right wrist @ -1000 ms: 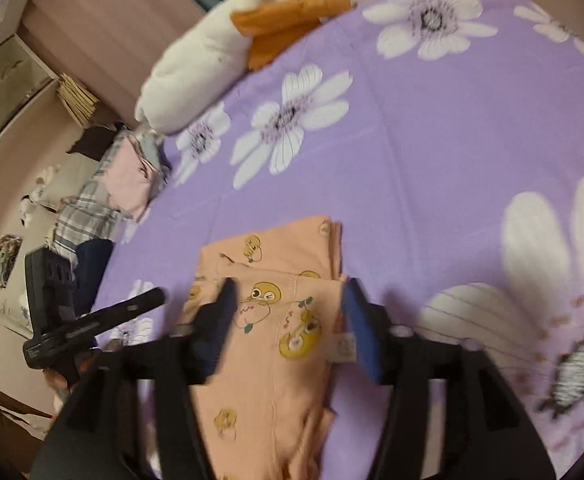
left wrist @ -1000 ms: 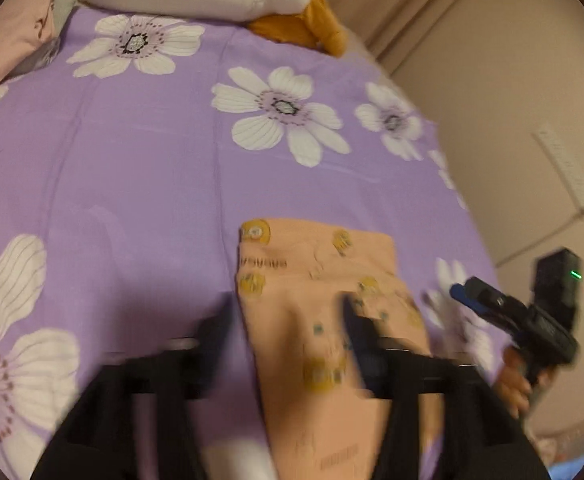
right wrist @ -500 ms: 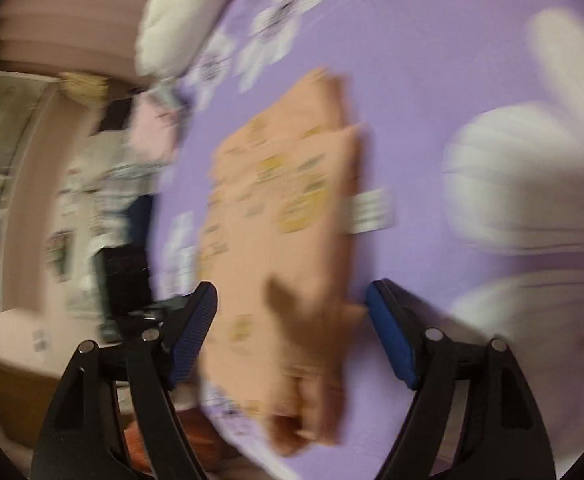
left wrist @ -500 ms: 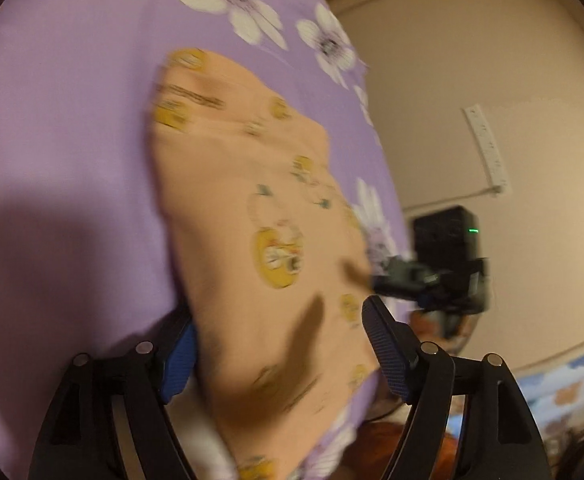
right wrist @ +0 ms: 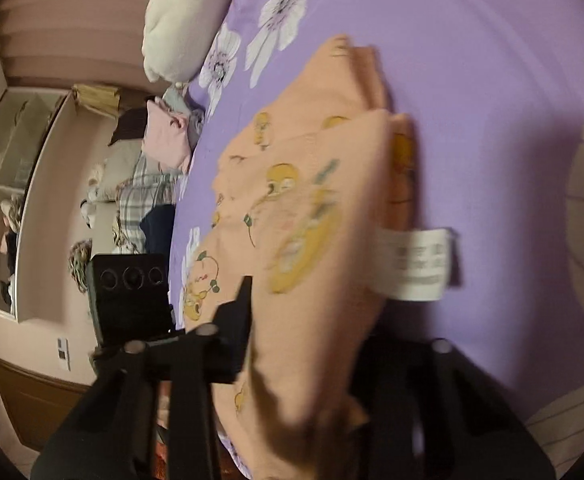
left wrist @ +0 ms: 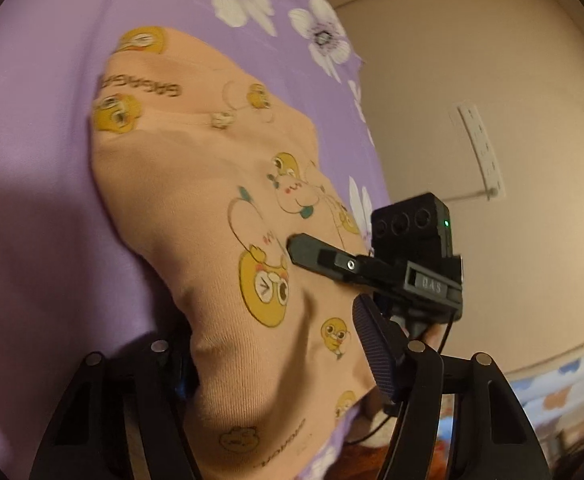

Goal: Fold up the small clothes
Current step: 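Hold the lifted peach garment up with both tools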

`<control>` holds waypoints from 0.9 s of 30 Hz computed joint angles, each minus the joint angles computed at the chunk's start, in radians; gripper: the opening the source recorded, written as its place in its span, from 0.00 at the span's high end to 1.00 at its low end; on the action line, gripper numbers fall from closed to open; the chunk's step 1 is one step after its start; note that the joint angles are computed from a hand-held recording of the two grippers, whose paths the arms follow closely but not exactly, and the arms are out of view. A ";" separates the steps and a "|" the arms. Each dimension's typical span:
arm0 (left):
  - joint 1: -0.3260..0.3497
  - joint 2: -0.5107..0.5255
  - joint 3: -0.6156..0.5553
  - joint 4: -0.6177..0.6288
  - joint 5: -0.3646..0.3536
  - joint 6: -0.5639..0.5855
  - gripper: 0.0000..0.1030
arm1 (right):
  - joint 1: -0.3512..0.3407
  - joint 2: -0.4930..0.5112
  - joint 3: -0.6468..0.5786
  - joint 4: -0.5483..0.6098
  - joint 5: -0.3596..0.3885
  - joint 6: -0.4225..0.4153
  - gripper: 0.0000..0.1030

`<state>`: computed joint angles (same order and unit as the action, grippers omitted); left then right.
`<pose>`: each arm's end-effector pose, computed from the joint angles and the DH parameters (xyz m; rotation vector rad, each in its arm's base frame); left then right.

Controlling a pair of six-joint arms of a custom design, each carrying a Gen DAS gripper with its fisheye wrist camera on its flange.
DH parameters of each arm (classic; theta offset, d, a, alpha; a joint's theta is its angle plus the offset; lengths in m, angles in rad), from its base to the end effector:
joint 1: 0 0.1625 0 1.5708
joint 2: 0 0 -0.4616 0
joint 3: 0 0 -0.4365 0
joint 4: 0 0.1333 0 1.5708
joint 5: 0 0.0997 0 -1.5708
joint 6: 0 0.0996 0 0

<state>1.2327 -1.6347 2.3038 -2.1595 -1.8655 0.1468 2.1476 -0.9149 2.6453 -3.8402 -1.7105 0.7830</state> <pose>-0.0357 -0.4163 0.2494 -0.6682 -2.7726 -0.1546 0.2901 -0.2268 0.0639 0.3442 2.7978 -0.7294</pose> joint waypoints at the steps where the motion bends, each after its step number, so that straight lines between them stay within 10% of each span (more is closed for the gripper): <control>1: 0.000 -0.005 0.013 -0.030 0.010 0.003 0.45 | -0.009 0.001 0.010 -0.020 0.007 -0.009 0.81; 3: 0.001 -0.011 0.042 -0.102 0.061 -0.030 0.68 | -0.015 -0.003 0.028 -0.040 -0.002 -0.018 0.82; 14: -0.046 -0.017 0.073 -0.180 0.159 -0.083 0.72 | 0.082 0.003 -0.022 0.033 -0.192 -0.060 0.83; 19: -0.351 -0.191 0.155 -0.171 0.485 -0.135 0.76 | 0.198 -0.059 -0.077 0.193 -0.327 -0.015 0.80; 27: -0.430 -0.387 0.051 -0.059 0.412 -0.082 0.76 | 0.455 -0.133 -0.270 0.343 -0.572 -0.149 0.80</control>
<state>0.8030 -2.0214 2.3545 -2.2186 -1.4532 0.0647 2.6029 -1.0482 2.3748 -3.4974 -2.2830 0.6344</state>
